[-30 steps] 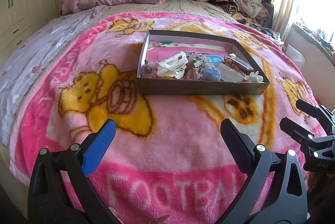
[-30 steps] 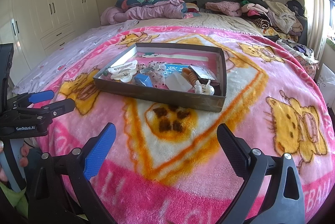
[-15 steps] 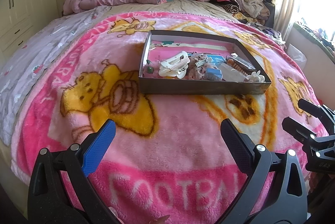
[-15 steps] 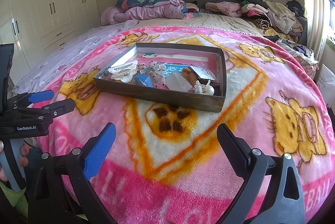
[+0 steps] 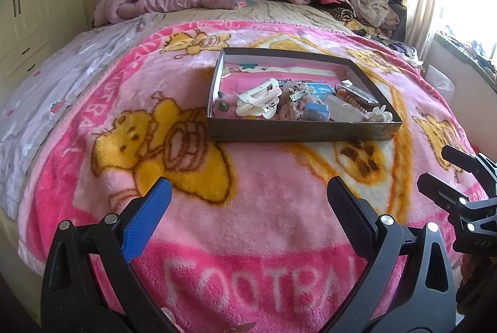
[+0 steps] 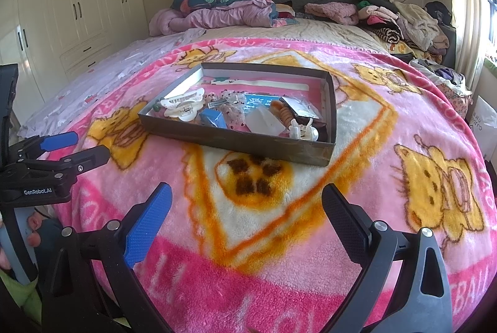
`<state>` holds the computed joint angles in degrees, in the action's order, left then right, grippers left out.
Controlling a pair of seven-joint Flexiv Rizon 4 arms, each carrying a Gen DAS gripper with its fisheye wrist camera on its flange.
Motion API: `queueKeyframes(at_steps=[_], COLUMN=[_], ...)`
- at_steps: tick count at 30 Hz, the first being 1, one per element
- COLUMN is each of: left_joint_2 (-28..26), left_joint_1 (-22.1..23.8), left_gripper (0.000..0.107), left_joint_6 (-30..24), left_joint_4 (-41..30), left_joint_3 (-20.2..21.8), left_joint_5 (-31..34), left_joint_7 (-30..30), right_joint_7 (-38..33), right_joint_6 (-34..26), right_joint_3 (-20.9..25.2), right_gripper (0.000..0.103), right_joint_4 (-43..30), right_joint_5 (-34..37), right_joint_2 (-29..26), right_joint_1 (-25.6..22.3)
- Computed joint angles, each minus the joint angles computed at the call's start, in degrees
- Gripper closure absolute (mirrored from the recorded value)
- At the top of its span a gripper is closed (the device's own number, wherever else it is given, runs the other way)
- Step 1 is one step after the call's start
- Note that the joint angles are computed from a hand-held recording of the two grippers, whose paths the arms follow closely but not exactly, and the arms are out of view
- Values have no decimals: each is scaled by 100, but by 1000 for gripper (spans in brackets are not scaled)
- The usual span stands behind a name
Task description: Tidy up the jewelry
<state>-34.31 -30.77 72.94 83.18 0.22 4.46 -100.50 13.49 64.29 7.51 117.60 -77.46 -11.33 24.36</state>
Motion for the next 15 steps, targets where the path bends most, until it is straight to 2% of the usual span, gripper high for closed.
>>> queueKeyframes(at_steps=[2, 7, 12, 15], left_joint_2=[-23, -39, -171, -456], left_joint_1=[-101, 66, 15, -29], left_gripper=[15, 15, 15, 15], left_joint_6=[-106, -105, -396, -732], left_joint_4=[-106, -98, -335, -820], left_joint_3=[150, -45, 173, 443], left_joint_5=[81, -4, 51, 162], left_joint_7=[-145, 12, -284, -654], right_joint_7=[33, 137, 246, 489], right_joint_6=[8, 10, 10, -55], right_joint_3=[-6, -15, -67, -168], right_gripper=[9, 9, 9, 9], right_joint_4=[10, 86, 207, 392], right_joint_5=[-28, -85, -162, -302], right_joint_2=[3, 55, 164, 280], right_joint_1=[-6, -59, -222, -476])
